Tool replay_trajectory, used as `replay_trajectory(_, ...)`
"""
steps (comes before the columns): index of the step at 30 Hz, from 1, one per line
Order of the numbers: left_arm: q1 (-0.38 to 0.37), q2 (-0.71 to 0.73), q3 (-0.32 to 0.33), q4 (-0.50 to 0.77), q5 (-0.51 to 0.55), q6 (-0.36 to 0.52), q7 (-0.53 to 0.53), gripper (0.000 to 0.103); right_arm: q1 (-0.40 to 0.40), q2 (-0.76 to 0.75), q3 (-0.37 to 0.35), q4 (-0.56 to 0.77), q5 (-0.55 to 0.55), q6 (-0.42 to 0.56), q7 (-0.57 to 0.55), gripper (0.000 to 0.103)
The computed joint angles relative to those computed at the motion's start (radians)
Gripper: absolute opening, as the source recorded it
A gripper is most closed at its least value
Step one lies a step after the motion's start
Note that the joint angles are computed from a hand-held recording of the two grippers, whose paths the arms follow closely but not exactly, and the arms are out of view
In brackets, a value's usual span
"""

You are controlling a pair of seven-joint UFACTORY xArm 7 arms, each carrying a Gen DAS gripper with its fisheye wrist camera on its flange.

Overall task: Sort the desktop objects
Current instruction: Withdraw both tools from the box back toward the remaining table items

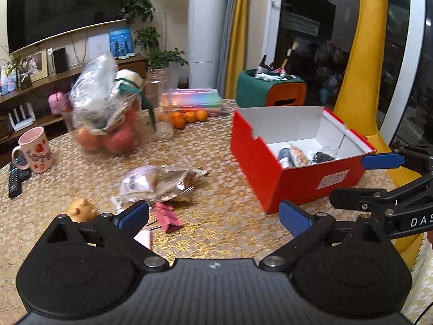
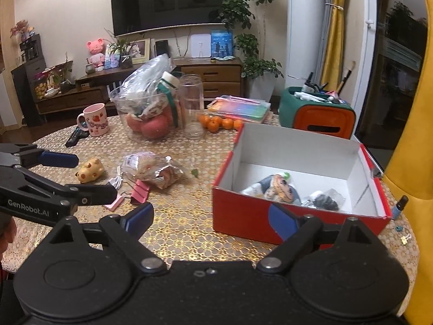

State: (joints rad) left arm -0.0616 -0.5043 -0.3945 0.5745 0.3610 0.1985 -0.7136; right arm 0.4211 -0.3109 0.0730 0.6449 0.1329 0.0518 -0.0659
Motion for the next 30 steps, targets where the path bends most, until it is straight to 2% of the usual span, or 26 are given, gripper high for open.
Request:
replay_trajectory(3, -0.02, -0.02, 0.041, -0.033, -0.017, -0.003, 0.029, 0.103, -0.018, 0.026, 0.035, 0.016, -0.019, -0.007, 0.026, 0.092)
replay_trajectory(12, 0.013, -0.057, 0.078, -0.109, -0.056, -0.038, 0.071, 0.103, -0.074, 0.106, 0.127, 0.061, -0.119, -0.03, 0.136, 0.092)
replay_trajectory(16, 0.051, -0.061, 0.076, -0.135, -0.06, -0.073, 0.088, 0.103, -0.078, 0.145, 0.142, 0.087, -0.157, -0.037, 0.171, 0.092)
replay_trajectory(21, 0.145, -0.067, 0.025, -0.161, -0.045, -0.127, 0.081, 0.103, -0.114, 0.201, 0.183, 0.124, -0.252, -0.05, 0.254, 0.092)
replay_trajectory(24, 0.15, -0.05, 0.049, -0.178, -0.065, -0.171, 0.103, 0.103, -0.122, 0.236, 0.191, 0.146, -0.314, -0.058, 0.305, 0.092)
replay_trajectory(30, 0.242, -0.003, 0.026, -0.193, -0.095, -0.227, 0.129, 0.103, -0.084, 0.319, 0.158, 0.208, -0.418, -0.056, 0.393, 0.091)
